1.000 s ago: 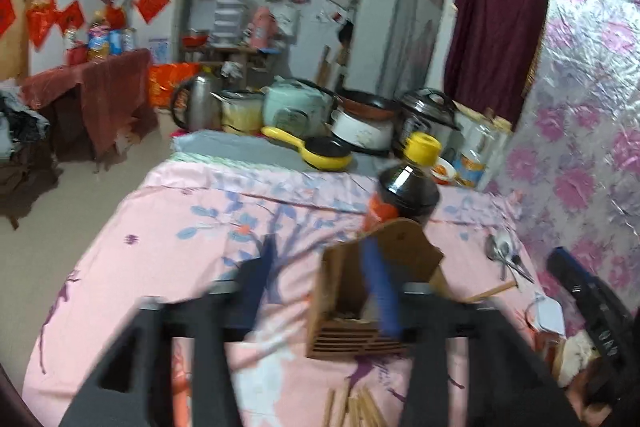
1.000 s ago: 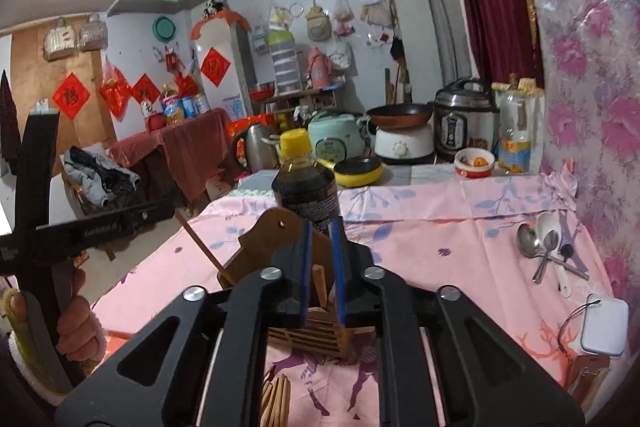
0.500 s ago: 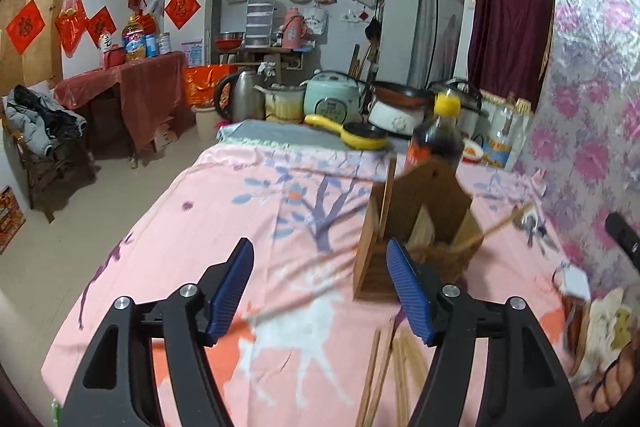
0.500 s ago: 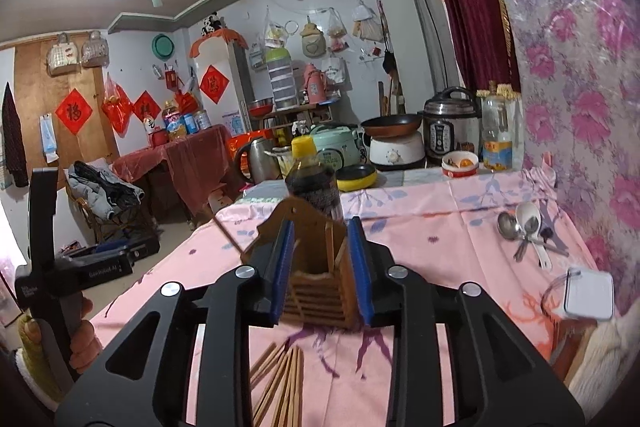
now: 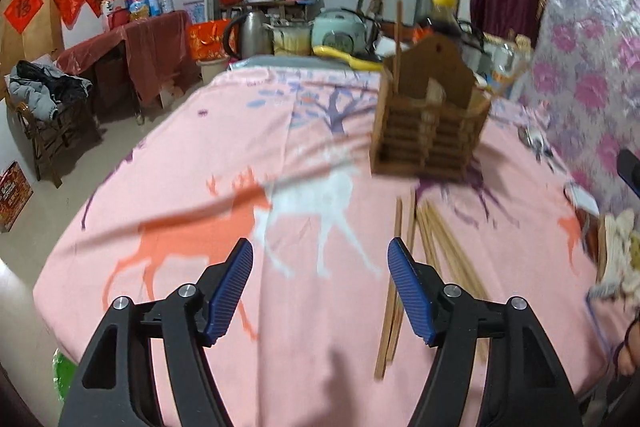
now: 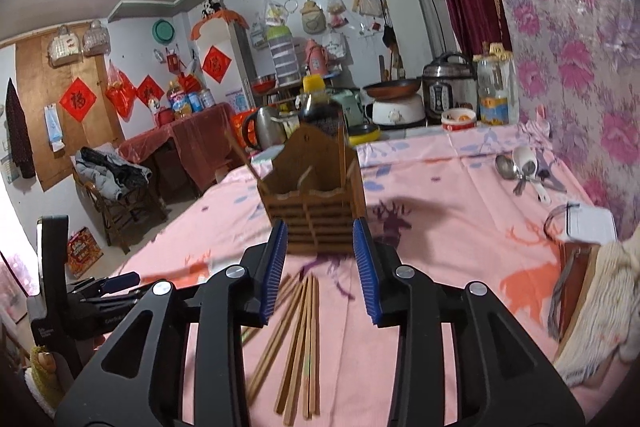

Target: Organize utensils

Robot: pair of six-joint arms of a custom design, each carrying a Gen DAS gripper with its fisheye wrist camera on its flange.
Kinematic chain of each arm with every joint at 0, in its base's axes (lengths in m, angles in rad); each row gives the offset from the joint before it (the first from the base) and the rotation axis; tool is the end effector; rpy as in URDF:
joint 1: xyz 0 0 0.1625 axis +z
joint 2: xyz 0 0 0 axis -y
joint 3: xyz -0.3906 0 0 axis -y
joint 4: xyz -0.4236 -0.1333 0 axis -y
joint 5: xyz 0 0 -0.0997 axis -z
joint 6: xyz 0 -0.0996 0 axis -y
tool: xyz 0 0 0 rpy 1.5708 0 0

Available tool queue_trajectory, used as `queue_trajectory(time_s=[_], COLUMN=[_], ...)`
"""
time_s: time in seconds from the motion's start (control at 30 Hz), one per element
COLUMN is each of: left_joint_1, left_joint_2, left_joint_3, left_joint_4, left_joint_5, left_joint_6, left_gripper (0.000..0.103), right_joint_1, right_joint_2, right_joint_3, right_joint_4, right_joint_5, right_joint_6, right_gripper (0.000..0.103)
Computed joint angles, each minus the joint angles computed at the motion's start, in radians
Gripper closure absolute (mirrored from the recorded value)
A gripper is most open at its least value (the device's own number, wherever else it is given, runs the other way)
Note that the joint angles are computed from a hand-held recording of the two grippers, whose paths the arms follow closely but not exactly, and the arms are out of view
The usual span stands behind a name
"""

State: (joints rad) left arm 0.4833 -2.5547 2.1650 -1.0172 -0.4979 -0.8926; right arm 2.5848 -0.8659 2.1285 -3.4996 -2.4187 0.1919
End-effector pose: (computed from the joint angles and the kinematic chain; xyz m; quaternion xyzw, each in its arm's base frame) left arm -0.0366 -0.2686 0.4765 0.1250 0.8485 -0.3873 0.3383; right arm 0.4560 -0.2148 0.0662 0.2209 -0.8434 0.4659 0.1512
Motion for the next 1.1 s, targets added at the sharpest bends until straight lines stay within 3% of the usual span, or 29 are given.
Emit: queue_trajectory(time_s=[0.23, 0.37, 0.47, 0.63, 0.7, 0.87, 0.93, 0.97, 1.1], left_joint_1=[-0.125, -0.168, -0.138, -0.011, 0.016, 0.048, 0.056, 0.061, 0.082], left_joint_2=[-0.118, -0.167, -0.188, -0.183, -0.180, -0.179, -0.178, -0.173, -0.164], left_joint_3=[0.035, 0.064, 0.092, 0.138, 0.152, 0.172, 0.171, 0.169, 0.156], left_joint_4=[0.298, 0.372, 0.337, 0.129, 0.075, 0.002, -0.005, -0.007, -0.013], left_joint_5=[-0.114, -0.167, -0.174, -0.166, -0.174, -0.164, -0.156, -0.151, -0.144], left_joint_6=[-0.166, -0.198, -0.150, 0.043, 0.097, 0.166, 0.170, 0.168, 0.152], left_gripper=[0.034, 0.034, 0.034, 0.038, 0.051, 0.068, 0.082, 0.093, 0.095], right_joint_1=[0.005, 0.004, -0.002, -0.016, -0.022, -0.032, -0.034, -0.036, -0.042], right_joint_2=[-0.011, -0.013, -0.013, -0.010, -0.008, -0.002, -0.002, -0.001, -0.001], right_joint_3=[0.065, 0.095, 0.108, 0.122, 0.123, 0.125, 0.127, 0.128, 0.137], right_joint_4=[0.044, 0.067, 0.080, 0.088, 0.093, 0.101, 0.106, 0.110, 0.124], right_joint_5=[0.004, 0.014, 0.020, 0.032, 0.037, 0.049, 0.051, 0.052, 0.058], right_joint_6=[0.096, 0.141, 0.159, 0.178, 0.182, 0.185, 0.186, 0.189, 0.202], right_gripper=[0.066, 0.065, 0.065, 0.064, 0.064, 0.064, 0.064, 0.064, 0.064])
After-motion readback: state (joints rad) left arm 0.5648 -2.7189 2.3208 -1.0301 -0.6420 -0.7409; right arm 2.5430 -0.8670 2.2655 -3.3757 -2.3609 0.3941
